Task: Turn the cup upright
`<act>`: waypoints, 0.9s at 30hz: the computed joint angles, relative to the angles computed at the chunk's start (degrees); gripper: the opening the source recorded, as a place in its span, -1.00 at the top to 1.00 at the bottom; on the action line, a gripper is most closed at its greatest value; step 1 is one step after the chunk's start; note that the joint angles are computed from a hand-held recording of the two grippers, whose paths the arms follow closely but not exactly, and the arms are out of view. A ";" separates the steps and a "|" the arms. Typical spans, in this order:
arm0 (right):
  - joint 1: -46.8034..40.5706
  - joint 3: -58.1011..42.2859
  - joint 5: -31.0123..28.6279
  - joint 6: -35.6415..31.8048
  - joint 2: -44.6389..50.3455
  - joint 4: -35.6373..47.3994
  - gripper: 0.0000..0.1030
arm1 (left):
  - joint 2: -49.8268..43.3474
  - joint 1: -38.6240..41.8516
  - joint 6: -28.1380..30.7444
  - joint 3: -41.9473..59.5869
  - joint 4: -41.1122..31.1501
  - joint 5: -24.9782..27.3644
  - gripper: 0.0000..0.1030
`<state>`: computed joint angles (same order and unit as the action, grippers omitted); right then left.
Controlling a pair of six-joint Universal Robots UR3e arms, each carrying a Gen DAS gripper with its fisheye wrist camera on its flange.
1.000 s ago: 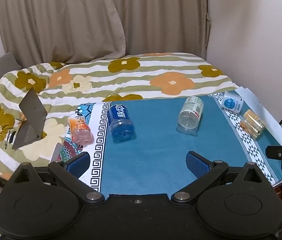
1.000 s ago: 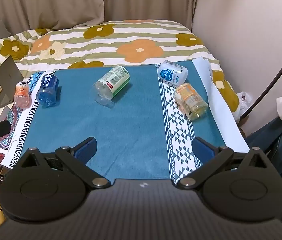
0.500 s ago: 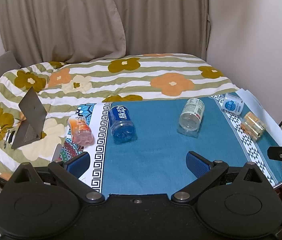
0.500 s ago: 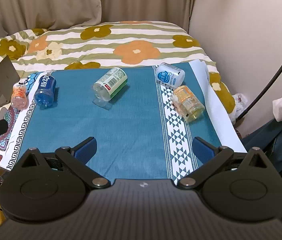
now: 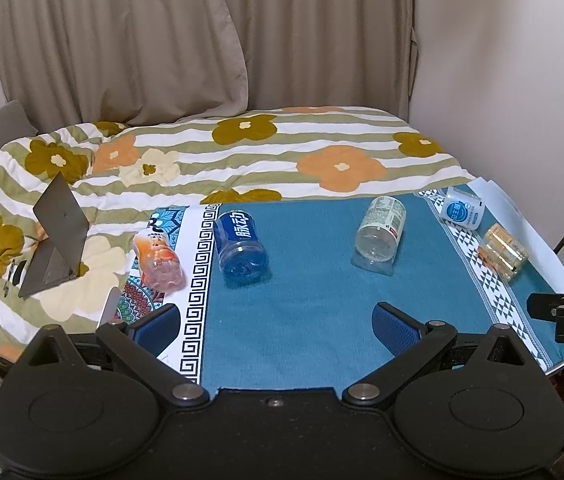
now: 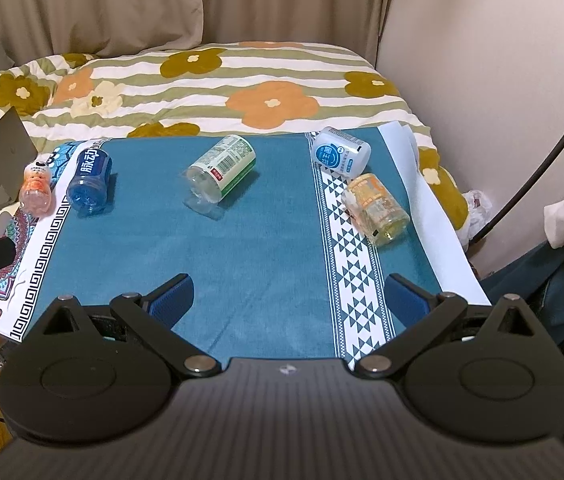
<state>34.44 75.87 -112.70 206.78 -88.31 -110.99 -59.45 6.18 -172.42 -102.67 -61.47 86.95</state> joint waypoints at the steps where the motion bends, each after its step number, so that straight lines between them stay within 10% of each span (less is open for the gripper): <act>1: 0.03 -0.05 0.03 0.05 0.00 0.00 -1.00 | -0.05 -0.02 0.02 0.02 0.01 0.05 -1.00; 27: 0.55 -0.32 -0.41 0.24 0.79 -0.31 -1.00 | -0.05 -0.32 -0.16 -0.48 0.52 0.30 -1.00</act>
<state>34.99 75.55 -113.11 207.02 -87.52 -111.29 -59.51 5.87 -172.58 -103.15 -60.95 87.25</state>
